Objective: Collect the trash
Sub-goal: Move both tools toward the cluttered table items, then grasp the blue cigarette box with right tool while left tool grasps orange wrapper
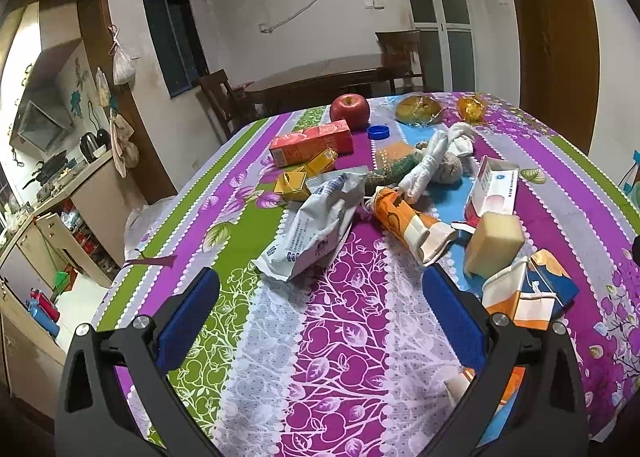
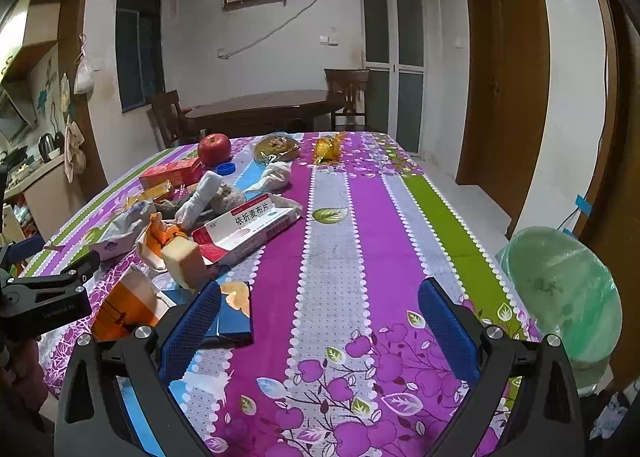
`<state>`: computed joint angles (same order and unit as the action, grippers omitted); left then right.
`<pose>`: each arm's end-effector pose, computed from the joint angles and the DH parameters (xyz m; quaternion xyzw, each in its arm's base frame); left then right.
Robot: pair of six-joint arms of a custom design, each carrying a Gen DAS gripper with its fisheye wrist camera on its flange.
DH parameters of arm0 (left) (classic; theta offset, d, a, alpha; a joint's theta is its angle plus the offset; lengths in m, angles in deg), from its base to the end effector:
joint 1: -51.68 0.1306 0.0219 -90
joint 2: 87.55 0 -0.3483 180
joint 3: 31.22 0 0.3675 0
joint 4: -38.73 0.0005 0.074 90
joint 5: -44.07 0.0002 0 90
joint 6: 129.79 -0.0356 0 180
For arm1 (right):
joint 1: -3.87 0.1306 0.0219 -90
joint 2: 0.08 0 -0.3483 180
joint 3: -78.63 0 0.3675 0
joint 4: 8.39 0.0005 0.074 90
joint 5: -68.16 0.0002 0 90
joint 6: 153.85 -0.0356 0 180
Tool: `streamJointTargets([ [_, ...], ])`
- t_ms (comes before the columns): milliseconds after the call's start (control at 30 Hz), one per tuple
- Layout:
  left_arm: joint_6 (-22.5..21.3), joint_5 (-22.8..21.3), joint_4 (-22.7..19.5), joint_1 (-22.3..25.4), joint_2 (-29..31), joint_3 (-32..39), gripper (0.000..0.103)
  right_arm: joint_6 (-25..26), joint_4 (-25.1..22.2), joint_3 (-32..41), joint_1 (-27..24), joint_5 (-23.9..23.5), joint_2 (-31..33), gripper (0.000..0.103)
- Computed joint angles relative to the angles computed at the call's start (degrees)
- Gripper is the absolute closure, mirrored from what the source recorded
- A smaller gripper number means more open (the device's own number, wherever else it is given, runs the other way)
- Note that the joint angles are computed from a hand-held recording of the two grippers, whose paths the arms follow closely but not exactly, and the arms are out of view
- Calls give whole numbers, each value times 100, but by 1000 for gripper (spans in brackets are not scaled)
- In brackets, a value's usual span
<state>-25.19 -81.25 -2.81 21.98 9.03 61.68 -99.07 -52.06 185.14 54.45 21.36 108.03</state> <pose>0.4451 -0.2308 0.3797 0.0012 0.8886 0.1229 0.4419 0.3797 0.4228 0.3802 0.0239 0.8708 -0.0086 0.4909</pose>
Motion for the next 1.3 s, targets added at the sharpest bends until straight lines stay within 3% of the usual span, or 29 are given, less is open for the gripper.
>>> streamJointTargets([
  [433,-175,-8,114,-85,-150,-130,5,-121,201,-330,-31,61,-178,5],
  [533,-504,545,438,-54,-424,-426,5,-195,254,-398,-26,62,-218,5],
  [633,-929,1537,585,-11,-659,-643,10,-251,284,-484,-20,102,-266,5],
  [700,-1175,1612,663,-93,-686,-719,12,-309,290,-518,-22,97,-287,5],
  [800,-1568,1651,647,-225,-539,-685,25,-356,361,-580,-36,18,-308,5],
  [867,-1545,1677,553,-253,-381,-584,31,-358,437,-617,-38,-50,-328,5],
  [1000,-1312,2022,410,-120,-279,-486,32,-301,545,-722,-39,-109,-383,5],
  [1100,-1173,2455,284,44,-173,-382,45,-274,619,-759,-71,-240,-389,5],
  [1167,-1106,2681,161,115,-20,-273,61,-186,679,-741,-111,-395,-358,5],
  [1233,-1026,2853,80,164,42,-236,70,20,748,-697,-152,-520,-308,5],
  [1267,-1005,2997,116,192,9,-275,88,168,785,-673,-162,-570,-279,5],
  [1300,-1008,3092,89,208,1,-279,95,485,831,-595,-188,-701,-204,5],
])
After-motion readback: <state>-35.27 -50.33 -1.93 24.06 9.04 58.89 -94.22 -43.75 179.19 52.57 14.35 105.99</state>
